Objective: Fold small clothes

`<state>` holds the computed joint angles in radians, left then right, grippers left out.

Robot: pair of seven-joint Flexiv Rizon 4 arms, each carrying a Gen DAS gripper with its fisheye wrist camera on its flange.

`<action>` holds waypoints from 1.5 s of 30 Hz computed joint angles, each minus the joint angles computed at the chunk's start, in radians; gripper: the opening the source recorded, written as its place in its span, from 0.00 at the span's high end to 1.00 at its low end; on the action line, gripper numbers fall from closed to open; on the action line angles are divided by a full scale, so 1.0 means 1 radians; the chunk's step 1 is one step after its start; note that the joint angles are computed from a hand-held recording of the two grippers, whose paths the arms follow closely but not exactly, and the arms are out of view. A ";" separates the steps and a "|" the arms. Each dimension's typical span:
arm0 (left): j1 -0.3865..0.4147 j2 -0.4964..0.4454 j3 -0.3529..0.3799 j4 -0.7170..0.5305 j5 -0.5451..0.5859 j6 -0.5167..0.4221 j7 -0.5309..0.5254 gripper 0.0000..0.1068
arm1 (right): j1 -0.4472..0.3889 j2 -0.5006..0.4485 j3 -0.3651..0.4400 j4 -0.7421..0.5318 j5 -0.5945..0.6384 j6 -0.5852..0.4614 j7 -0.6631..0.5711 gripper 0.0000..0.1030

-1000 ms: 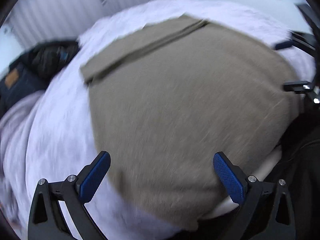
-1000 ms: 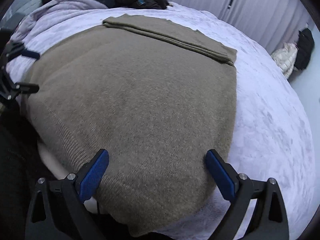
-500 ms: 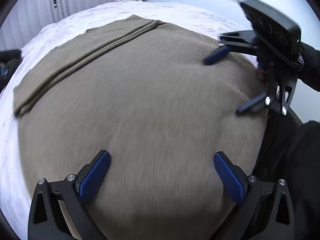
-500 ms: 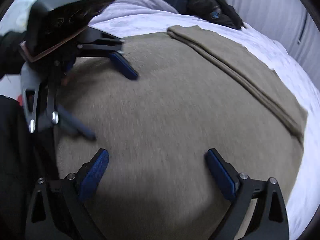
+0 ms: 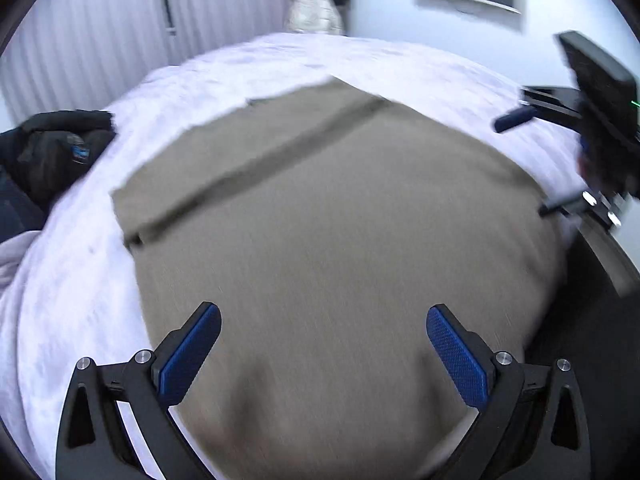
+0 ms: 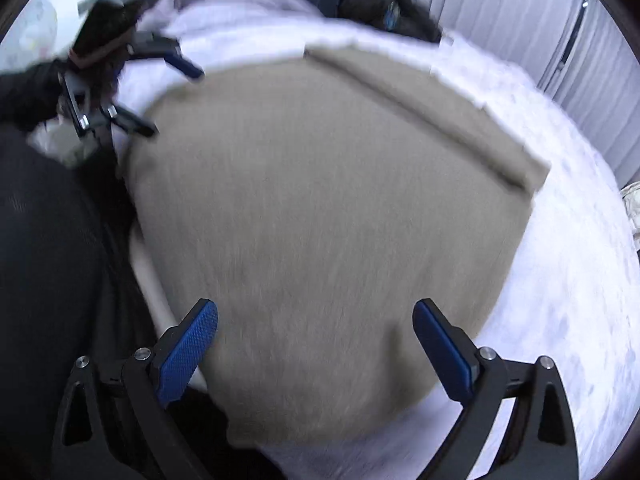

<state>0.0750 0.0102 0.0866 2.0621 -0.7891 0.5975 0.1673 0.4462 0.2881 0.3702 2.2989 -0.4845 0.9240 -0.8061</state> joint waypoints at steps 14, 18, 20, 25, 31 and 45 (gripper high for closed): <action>-0.139 -0.574 -0.090 -0.679 0.453 0.198 -1.378 0.04 | -0.100 -0.526 -0.273 -0.481 -0.385 -0.100 0.613 0.03; -0.133 -0.600 -0.111 -0.661 0.576 0.309 -1.312 0.04 | -0.088 -0.622 -0.278 -0.561 -0.236 -0.171 0.471 0.03; -0.084 -0.593 -0.158 -0.634 0.532 0.333 -1.223 0.04 | -0.078 -0.586 -0.307 -0.498 -0.281 -0.176 0.518 0.03; -0.026 -0.617 -0.188 -0.651 0.421 0.281 -1.179 0.04 | -0.188 -0.449 -0.318 -0.310 -0.219 -0.071 0.751 0.00; -0.045 -0.532 -0.178 -0.604 0.422 0.253 -1.193 0.04 | -0.167 -0.442 -0.282 -0.353 -0.258 -0.168 0.725 0.00; -0.057 -0.386 -0.123 -0.359 0.452 0.271 -1.057 0.04 | -0.034 -0.505 -0.225 -0.414 -0.186 -0.223 0.503 0.01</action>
<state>0.0181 -0.3756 -0.0369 1.7028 -0.3371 0.8682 -0.8902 0.4124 -0.2169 0.1457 1.8849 -0.6709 0.7005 -0.3035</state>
